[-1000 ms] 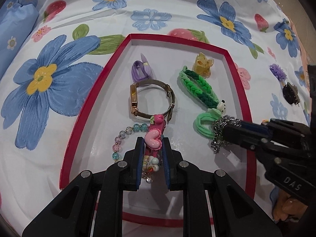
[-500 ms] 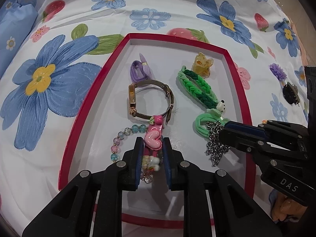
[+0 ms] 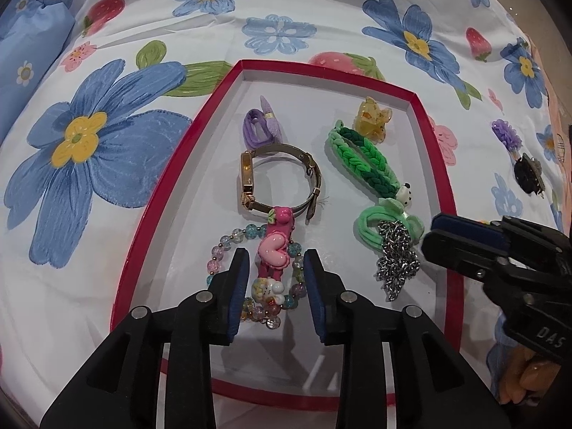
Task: Organize jewelry
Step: 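Open both tools to release the keychain and chain and lift away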
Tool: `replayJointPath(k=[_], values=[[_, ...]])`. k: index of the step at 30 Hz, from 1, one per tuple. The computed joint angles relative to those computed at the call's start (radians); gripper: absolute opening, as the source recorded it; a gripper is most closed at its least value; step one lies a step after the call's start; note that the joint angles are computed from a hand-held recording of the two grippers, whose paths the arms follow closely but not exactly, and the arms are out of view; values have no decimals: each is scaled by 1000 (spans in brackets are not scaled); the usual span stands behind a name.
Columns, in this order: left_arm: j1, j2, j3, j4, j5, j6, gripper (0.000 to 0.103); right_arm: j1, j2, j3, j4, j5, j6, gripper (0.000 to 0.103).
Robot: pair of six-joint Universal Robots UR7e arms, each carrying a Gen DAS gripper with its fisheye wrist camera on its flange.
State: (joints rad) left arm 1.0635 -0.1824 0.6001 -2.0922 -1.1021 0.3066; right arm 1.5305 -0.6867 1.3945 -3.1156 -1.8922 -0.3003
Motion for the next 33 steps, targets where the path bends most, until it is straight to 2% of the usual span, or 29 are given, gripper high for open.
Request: replayJointPath(k=[4,6,9,13,18,22,33], values=[[-2,-13,15,-10,-2,-9,33,3,-21,32,-36,11,3,27],[-3,-30,36,-21,-10,-17,37,5,-38,58,-62,16,6,31],[-10,-74,110,-80,-21,-20,42,4,-69,108,-121,31,2,41],[-21,-139,214,-154,-56,-45,48,1,-118,183,-194,31,8,42],[-34,-203,317,-209,-119,-77,55,-9,-188,290,-289,13,19,48],[-48,-239,383,-242,-148,-94,58,-19,-244,378,-372,-8,18,50],[-86,-289,503,-277,-196,-88,61,-78,-387,603,-567,-78,67,53]])
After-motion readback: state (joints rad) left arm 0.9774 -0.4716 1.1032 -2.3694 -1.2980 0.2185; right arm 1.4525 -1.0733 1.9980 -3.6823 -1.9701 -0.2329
